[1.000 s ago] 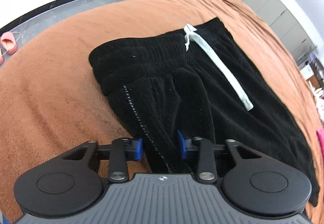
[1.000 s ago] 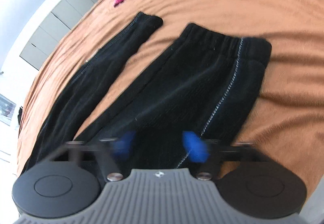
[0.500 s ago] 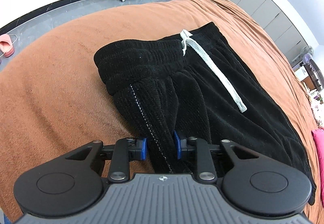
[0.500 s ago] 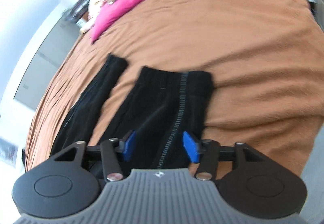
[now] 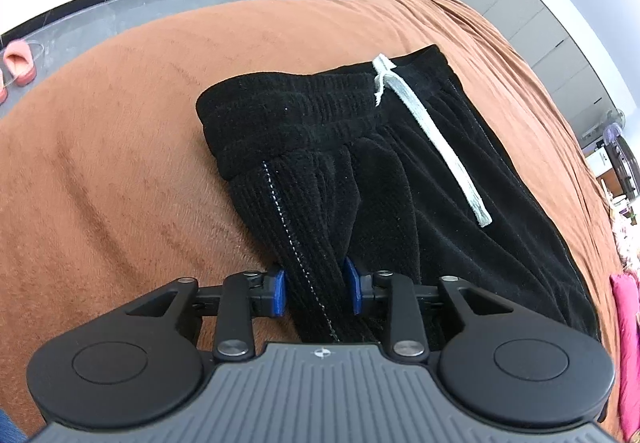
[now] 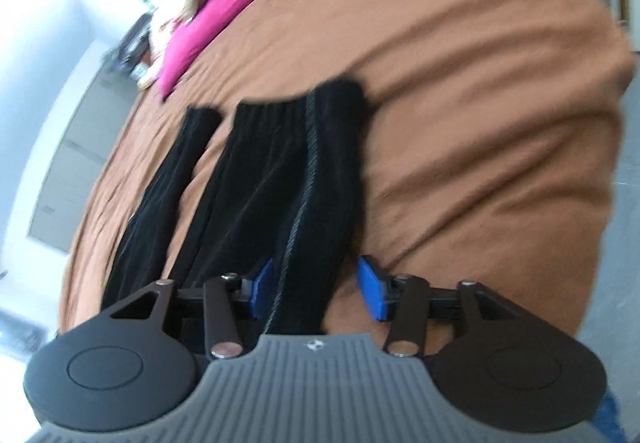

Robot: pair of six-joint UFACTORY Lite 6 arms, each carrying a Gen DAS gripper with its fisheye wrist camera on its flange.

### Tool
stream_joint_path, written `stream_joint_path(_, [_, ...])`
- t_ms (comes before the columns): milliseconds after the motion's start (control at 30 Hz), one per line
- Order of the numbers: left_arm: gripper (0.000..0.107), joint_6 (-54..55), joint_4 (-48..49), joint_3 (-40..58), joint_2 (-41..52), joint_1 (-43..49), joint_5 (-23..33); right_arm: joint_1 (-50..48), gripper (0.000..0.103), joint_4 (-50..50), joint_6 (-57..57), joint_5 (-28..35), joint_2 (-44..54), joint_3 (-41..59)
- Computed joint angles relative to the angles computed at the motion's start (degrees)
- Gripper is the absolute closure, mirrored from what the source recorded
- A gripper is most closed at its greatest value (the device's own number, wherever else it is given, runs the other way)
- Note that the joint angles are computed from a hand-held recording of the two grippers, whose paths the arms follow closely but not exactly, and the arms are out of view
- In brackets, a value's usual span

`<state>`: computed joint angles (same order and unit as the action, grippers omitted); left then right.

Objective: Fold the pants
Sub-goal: 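Close the left tool on the waistband while the right tool grips the hems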

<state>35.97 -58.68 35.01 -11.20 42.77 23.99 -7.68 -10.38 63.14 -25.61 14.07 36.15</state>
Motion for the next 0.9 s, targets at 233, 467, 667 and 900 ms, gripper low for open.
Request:
stream_joint_path(233, [0.083,7.4,-7.8,0.1,-0.5,4.5,4.9,-4.0,0.096,-14.6,9.4,-3.0,4.4,6.4])
stream_joint_path(467, [0.085,4.5,-5.6,6.1,-3.7,5.3,11.1,-7.1,0.096,-33.6,26.4,-4.7,-6.4,7.6])
stream_joint_path(667, [0.085,-0.2,-3.8,16.8,1.4,2.6,13.0,-7.0,0.096,-42.2,37.9,-4.4,-5.5,15.8])
stream_joint_path(900, [0.085,-6.9,-1.4,31.4,13.2,-3.0,11.1,-6.7,0.096,-51.9,50.4,-2.9,0.6,28.6])
